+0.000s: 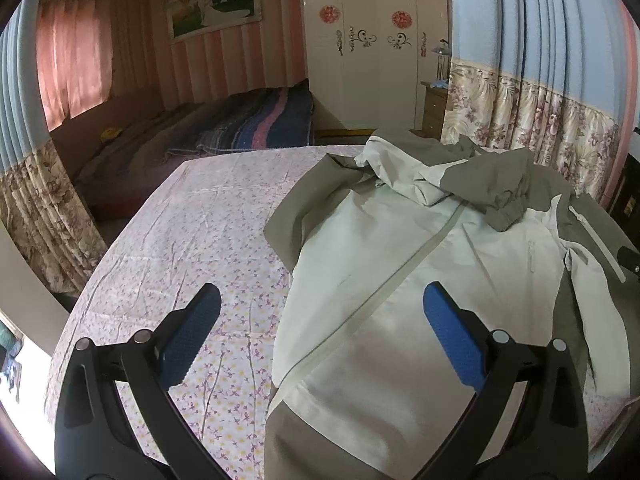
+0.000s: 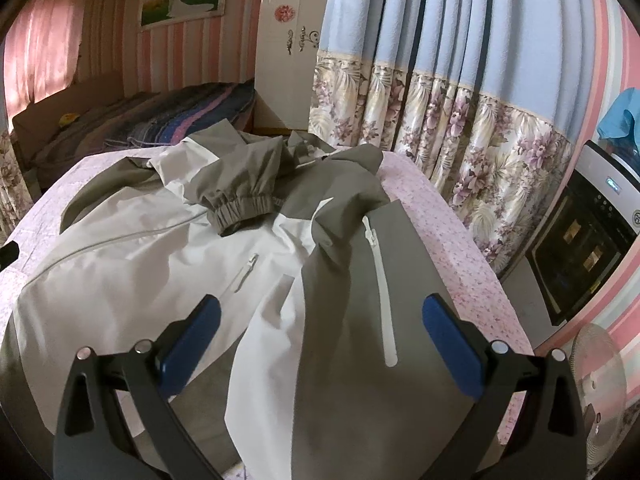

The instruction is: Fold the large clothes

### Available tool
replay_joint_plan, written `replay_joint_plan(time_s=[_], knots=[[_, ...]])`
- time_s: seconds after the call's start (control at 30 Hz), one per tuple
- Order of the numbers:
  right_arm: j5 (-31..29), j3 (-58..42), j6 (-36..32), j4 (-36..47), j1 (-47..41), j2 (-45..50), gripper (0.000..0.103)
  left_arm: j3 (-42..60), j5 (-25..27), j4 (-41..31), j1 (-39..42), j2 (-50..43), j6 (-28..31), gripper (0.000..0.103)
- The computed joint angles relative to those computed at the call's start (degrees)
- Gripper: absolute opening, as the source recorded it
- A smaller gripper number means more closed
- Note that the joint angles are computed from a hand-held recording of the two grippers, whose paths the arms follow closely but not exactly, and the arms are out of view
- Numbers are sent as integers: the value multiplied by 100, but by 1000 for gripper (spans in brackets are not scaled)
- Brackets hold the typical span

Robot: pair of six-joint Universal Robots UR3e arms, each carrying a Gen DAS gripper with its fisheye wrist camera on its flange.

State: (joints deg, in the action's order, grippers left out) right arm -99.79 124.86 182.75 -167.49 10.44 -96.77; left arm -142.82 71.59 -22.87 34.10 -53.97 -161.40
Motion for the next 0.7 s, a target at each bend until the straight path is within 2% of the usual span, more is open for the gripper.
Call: replay_joint_plan(time_s=[0.7], knots=[[13, 27, -12, 65, -49, -102, 101, 19, -178, -296, 216, 291, 102, 100]])
